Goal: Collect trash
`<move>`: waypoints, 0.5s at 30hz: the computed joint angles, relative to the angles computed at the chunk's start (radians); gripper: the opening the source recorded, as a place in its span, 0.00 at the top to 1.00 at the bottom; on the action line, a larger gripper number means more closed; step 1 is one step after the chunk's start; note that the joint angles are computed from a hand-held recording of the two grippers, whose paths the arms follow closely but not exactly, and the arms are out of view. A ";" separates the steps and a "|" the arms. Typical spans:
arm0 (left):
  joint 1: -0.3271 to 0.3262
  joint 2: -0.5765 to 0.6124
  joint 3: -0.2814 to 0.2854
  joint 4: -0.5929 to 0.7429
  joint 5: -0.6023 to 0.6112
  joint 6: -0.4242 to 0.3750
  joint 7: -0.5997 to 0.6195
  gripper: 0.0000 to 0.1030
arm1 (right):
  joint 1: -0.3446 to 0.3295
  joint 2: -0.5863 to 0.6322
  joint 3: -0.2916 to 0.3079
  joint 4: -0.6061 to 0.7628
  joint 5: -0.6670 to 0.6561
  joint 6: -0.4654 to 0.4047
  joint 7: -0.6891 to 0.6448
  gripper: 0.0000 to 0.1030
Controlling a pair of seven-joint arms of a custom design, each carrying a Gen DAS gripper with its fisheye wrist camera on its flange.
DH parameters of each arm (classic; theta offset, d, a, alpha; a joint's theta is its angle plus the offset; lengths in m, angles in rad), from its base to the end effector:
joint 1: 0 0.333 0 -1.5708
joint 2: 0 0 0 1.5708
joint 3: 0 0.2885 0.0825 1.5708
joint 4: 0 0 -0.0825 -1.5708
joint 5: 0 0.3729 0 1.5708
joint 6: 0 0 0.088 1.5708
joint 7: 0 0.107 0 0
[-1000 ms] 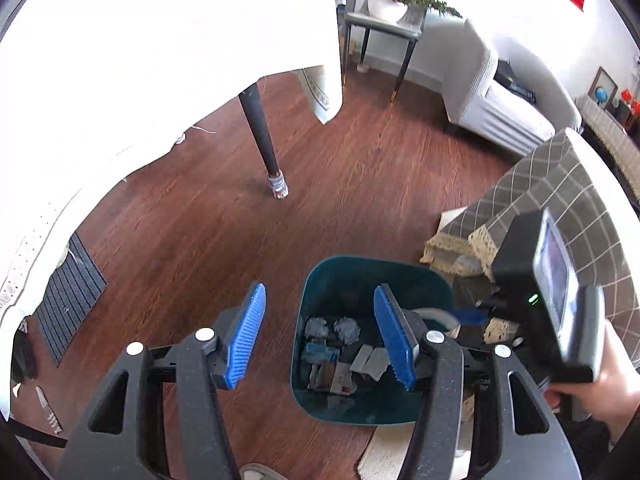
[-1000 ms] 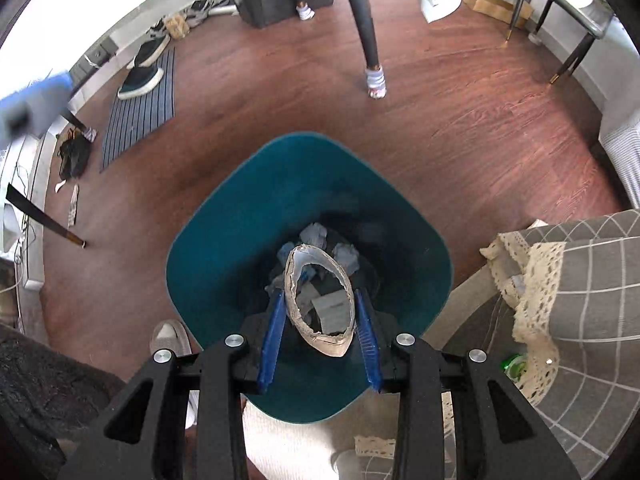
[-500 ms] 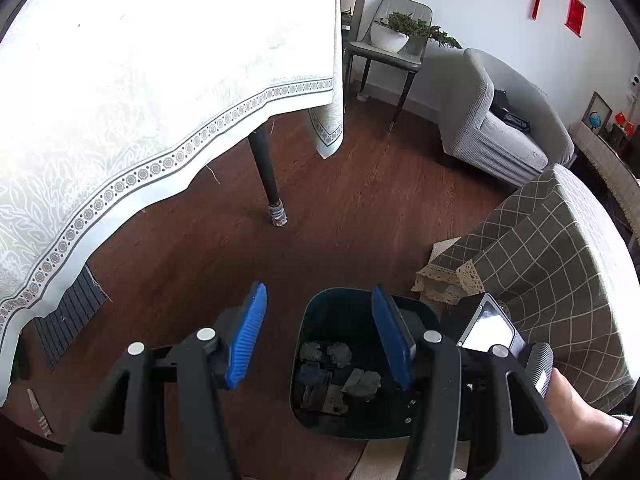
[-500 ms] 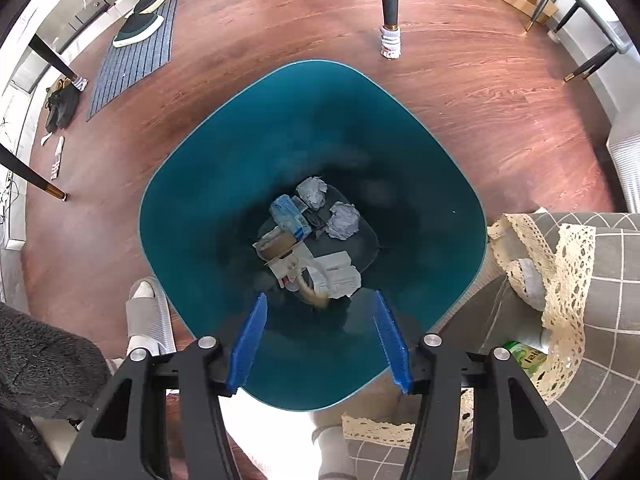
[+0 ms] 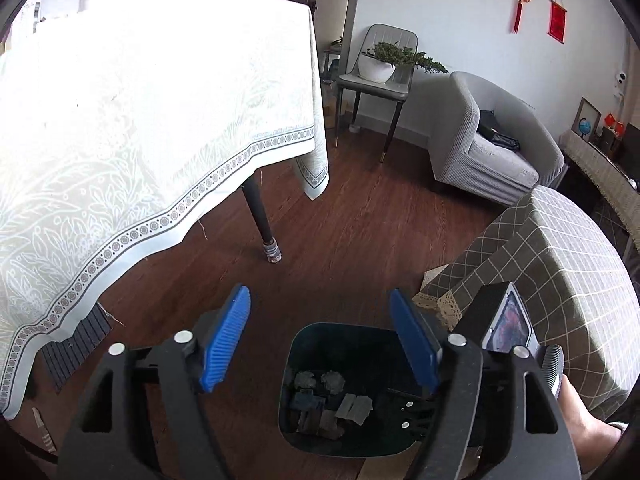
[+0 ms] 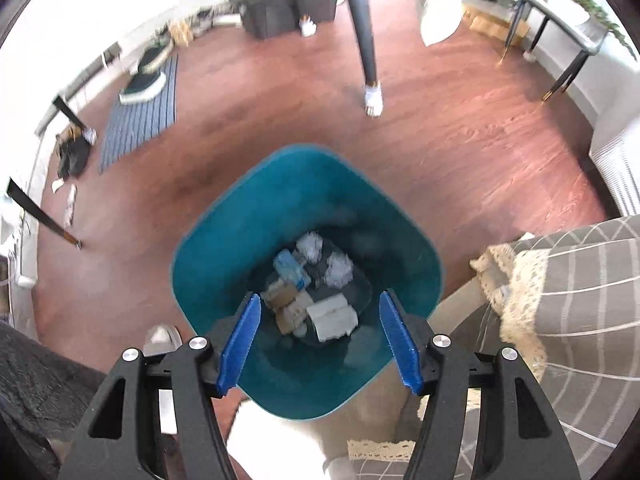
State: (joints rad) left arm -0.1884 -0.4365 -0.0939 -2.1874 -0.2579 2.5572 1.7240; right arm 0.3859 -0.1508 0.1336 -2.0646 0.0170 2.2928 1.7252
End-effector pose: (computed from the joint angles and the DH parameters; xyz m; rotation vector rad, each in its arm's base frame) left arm 0.4532 -0.1357 0.6318 -1.5392 2.0629 -0.9847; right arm 0.4661 0.2703 0.5153 -2.2962 1.5915 -0.2383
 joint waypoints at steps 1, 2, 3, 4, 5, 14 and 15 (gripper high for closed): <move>-0.002 -0.009 -0.004 -0.004 0.001 0.016 0.000 0.19 | -0.002 -0.022 -0.002 -0.012 -0.002 0.024 0.007 0.32; -0.003 -0.018 -0.009 -0.010 0.006 0.031 0.000 0.15 | -0.004 -0.044 -0.003 -0.025 -0.004 0.046 0.013 0.31; -0.003 -0.028 -0.013 -0.017 0.014 0.044 0.001 0.14 | -0.007 -0.061 -0.003 -0.034 -0.008 0.066 0.017 0.30; -0.002 -0.041 -0.018 -0.028 0.026 0.062 0.000 0.11 | -0.011 -0.082 -0.001 -0.046 -0.018 0.087 0.026 0.30; 0.002 -0.053 -0.025 -0.038 0.041 0.078 -0.007 0.10 | -0.016 -0.099 0.003 -0.054 -0.034 0.104 0.041 0.29; 0.048 -0.143 -0.086 -0.120 0.206 0.160 -0.113 0.07 | -0.080 -0.258 0.043 -0.134 -0.163 0.320 0.200 0.14; 0.042 -0.147 -0.084 -0.125 0.212 0.160 -0.118 0.07 | -0.102 -0.283 0.062 -0.148 -0.204 0.340 0.227 0.11</move>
State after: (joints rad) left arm -0.1464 -0.5832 -0.1776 -2.3122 -0.0455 2.7171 1.6058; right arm 0.2841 -0.4339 0.1958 -2.2124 -0.1866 2.6325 1.9524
